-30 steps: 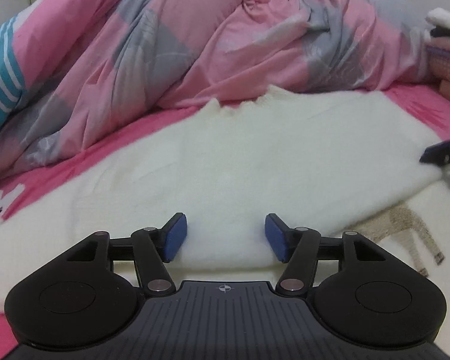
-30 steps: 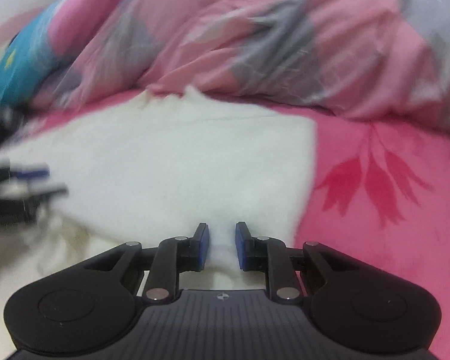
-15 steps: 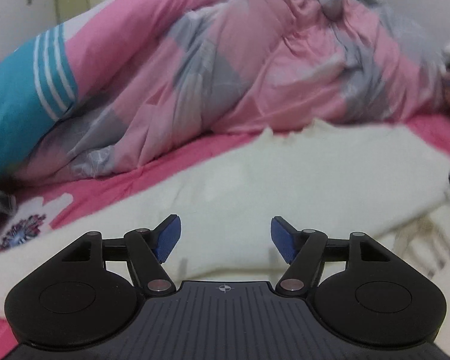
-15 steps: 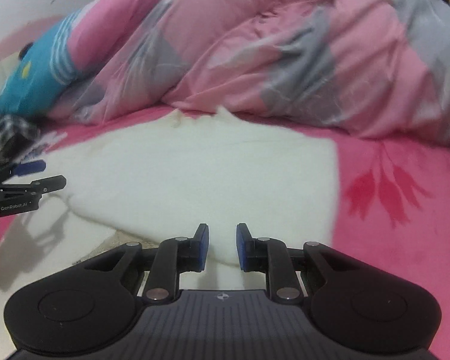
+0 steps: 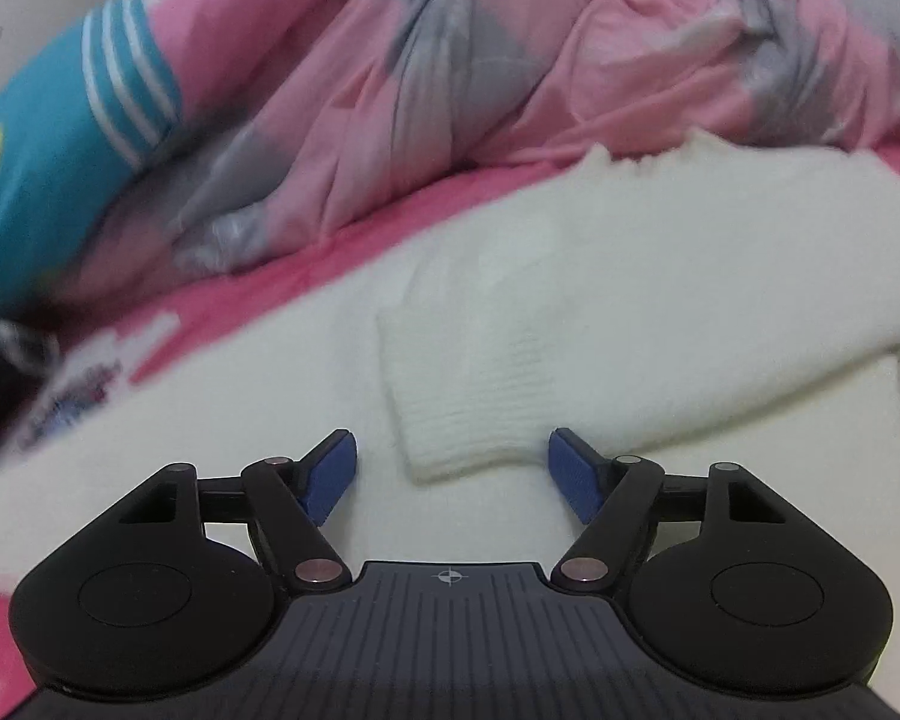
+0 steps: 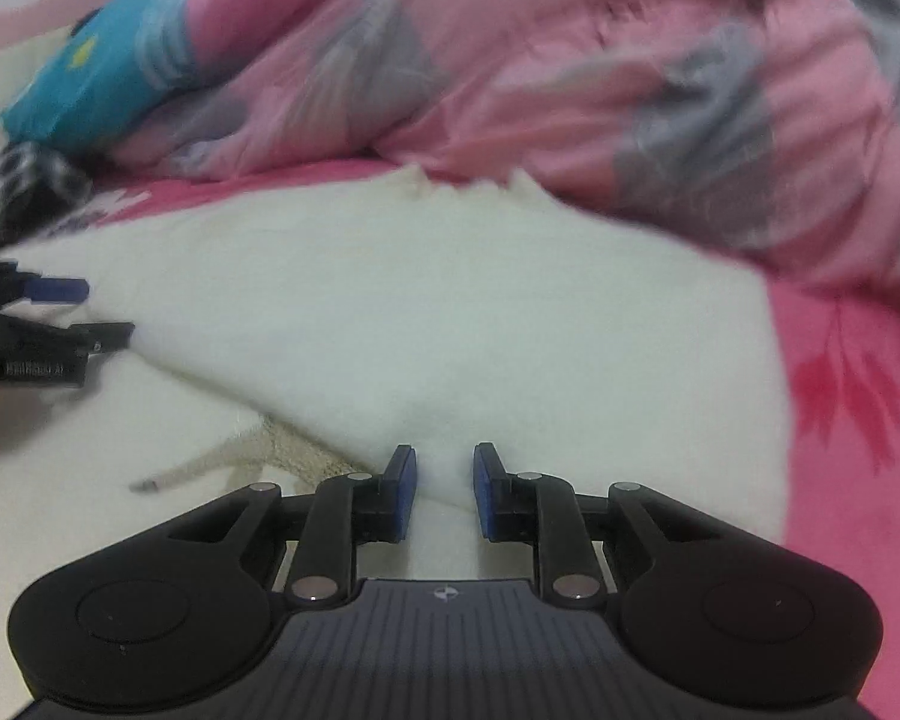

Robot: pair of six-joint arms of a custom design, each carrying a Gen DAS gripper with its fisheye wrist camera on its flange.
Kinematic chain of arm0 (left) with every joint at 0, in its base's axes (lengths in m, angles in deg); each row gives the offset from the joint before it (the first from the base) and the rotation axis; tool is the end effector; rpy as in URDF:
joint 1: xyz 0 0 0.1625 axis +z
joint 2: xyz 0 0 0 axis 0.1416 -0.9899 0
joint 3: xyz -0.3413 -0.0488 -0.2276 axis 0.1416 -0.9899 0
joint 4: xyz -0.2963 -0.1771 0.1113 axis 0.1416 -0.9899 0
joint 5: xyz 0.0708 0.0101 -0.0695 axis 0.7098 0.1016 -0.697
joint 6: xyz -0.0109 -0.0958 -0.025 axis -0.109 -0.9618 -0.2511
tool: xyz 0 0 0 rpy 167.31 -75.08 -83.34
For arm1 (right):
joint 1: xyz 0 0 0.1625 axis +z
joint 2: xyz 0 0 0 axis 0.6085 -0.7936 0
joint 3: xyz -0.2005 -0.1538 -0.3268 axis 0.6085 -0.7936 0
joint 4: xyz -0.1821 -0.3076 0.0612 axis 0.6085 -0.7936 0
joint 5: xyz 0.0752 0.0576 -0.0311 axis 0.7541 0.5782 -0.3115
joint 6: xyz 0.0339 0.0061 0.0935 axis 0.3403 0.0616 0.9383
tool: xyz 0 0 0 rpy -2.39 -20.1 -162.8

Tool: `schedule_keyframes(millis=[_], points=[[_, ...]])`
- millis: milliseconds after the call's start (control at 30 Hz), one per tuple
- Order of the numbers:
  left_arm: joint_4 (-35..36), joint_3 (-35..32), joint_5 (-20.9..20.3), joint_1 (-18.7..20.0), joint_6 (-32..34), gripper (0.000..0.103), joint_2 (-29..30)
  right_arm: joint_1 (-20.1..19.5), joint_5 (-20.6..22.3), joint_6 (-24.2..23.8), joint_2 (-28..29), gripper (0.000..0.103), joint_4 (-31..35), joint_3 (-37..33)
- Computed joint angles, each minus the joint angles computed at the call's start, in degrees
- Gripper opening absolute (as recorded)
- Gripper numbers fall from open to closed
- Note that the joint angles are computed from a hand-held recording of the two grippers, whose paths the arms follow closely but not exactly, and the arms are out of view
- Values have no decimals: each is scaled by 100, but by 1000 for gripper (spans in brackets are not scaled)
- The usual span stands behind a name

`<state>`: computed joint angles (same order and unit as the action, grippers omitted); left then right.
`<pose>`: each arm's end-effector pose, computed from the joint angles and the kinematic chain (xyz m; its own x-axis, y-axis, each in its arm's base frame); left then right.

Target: Fold clothes

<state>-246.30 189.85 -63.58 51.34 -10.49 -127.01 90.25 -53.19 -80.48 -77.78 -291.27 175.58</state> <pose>0.0069 -0.3941 0.3702 -0.5472 0.2095 -0.8104 0.7494 0.5538 -0.3629 0.3633 -0.3648 -0.0053 -0.6919 -0.2627 0.6725 -0.6473 0.6383 -0.4167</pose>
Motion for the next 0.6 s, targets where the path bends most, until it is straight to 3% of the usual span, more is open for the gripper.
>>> schedule_keyframes(millis=[100,267,400,433,500,600], points=[[-73,30,-99,-135,-54,71,-294,87,33,566,-348,22,515,34],[-288,159,-172,-350,-32,73,-261,86,-170,359,-51,23,55,-172],[-731,398,68,-209,138,82,268,78,-362,-443,613,24,-1180,-279],[-780,387,60,-216,102,85,259,80,-348,-379,569,24,-1142,-243],[-597,288,116,-154,-224,101,252,51,-247,-253,490,24,-1144,-155],[-212,140,-12,9,-667,103,195,-7,-93,-112,416,24,-1188,-55]])
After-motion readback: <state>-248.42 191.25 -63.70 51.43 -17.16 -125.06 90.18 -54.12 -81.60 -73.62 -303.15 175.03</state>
